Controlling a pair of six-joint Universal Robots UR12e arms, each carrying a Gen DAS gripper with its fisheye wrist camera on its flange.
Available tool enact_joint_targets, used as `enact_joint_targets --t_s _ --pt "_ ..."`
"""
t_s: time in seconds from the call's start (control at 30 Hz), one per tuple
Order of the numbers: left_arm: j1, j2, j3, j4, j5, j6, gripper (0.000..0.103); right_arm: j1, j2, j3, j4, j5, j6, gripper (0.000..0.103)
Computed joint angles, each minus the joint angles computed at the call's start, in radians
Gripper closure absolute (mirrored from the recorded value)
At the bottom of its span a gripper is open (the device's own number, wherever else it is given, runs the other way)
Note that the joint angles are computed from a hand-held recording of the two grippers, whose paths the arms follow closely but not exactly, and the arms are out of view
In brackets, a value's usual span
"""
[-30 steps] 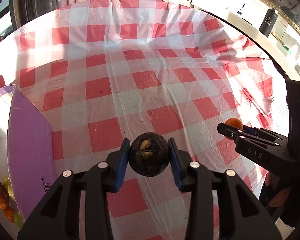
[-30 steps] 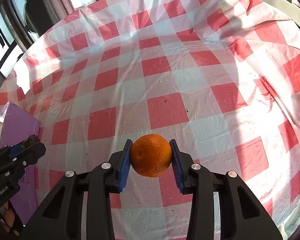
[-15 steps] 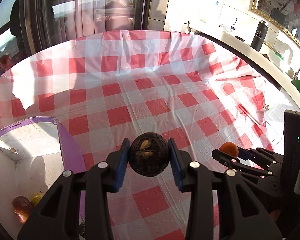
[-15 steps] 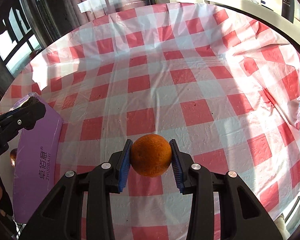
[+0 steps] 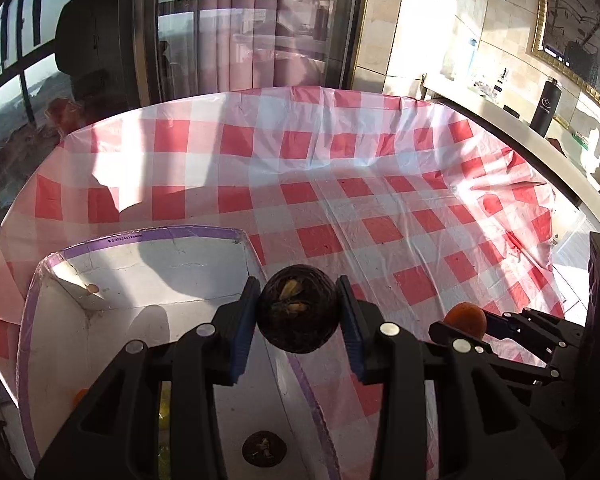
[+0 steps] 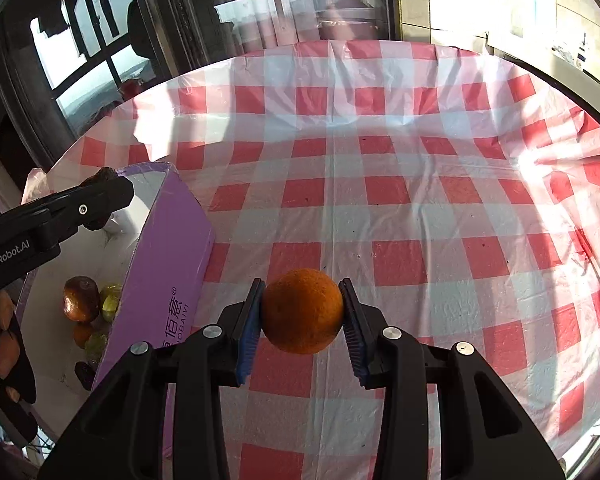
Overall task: Organize fruits
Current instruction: 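Carry the dark fruit and the mandarin over the white box, then open the left tool to drop the dark fruit while the right tool drops the mandarin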
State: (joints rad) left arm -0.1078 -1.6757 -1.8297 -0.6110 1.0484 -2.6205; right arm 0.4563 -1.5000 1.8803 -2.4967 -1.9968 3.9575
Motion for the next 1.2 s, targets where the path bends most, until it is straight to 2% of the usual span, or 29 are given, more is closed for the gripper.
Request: enact_joint_targets --t_s 0.17,0.27,0.4,0.53,0.63,0.77,0.93,0.97,1.03,1.07,1.1,1.13,1.2 --pt "0.035 -0.013 0.010 -0.001 0.048 -0.020 0.064 0.018 0.054 -0.049 -0.064 0.042 -0.107 0.065" --pt "0.047 -0.029 0.028 -0.021 0.094 -0.043 0.064 0.024 0.084 -0.082 -0.098 0.092 -0.181 0.065" --pt "0.059 -0.052 0.045 -0.037 0.157 -0.072 0.064 0.041 0.130 -0.137 -0.101 0.160 -0.332 0.065" --pt "0.067 -0.077 0.063 -0.058 0.214 -0.095 0.064 0.046 0.168 -0.187 -0.048 0.291 -0.484 0.065" --pt "0.074 -0.091 0.067 -0.070 0.237 -0.116 0.064 0.048 0.194 -0.220 0.018 0.363 -0.555 0.065" --pt "0.073 -0.097 0.053 -0.038 0.266 -0.113 0.064 0.054 0.215 -0.248 0.086 0.372 -0.600 0.065" --pt "0.073 -0.104 0.046 0.001 0.290 -0.120 0.063 0.057 0.232 -0.267 0.120 0.371 -0.617 0.065" --pt "0.075 -0.105 0.047 0.006 0.286 -0.129 0.061 0.057 0.233 -0.269 0.124 0.371 -0.618 0.065" --pt "0.083 -0.106 0.051 0.008 0.268 -0.150 0.043 0.055 0.232 -0.268 0.121 0.371 -0.611 0.064" --pt "0.086 -0.107 0.052 0.008 0.262 -0.159 0.036 0.054 0.231 -0.268 0.119 0.369 -0.604 0.060" --pt "0.088 -0.107 0.055 0.006 0.263 -0.164 0.021 0.053 0.231 -0.267 0.115 0.365 -0.599 0.054" --pt "0.090 -0.107 0.057 0.002 0.258 -0.165 0.015 0.052 0.229 -0.265 0.106 0.363 -0.595 0.052" --pt "0.090 -0.106 0.063 -0.008 0.263 -0.154 0.011 0.048 0.226 -0.264 0.097 0.369 -0.586 0.038"
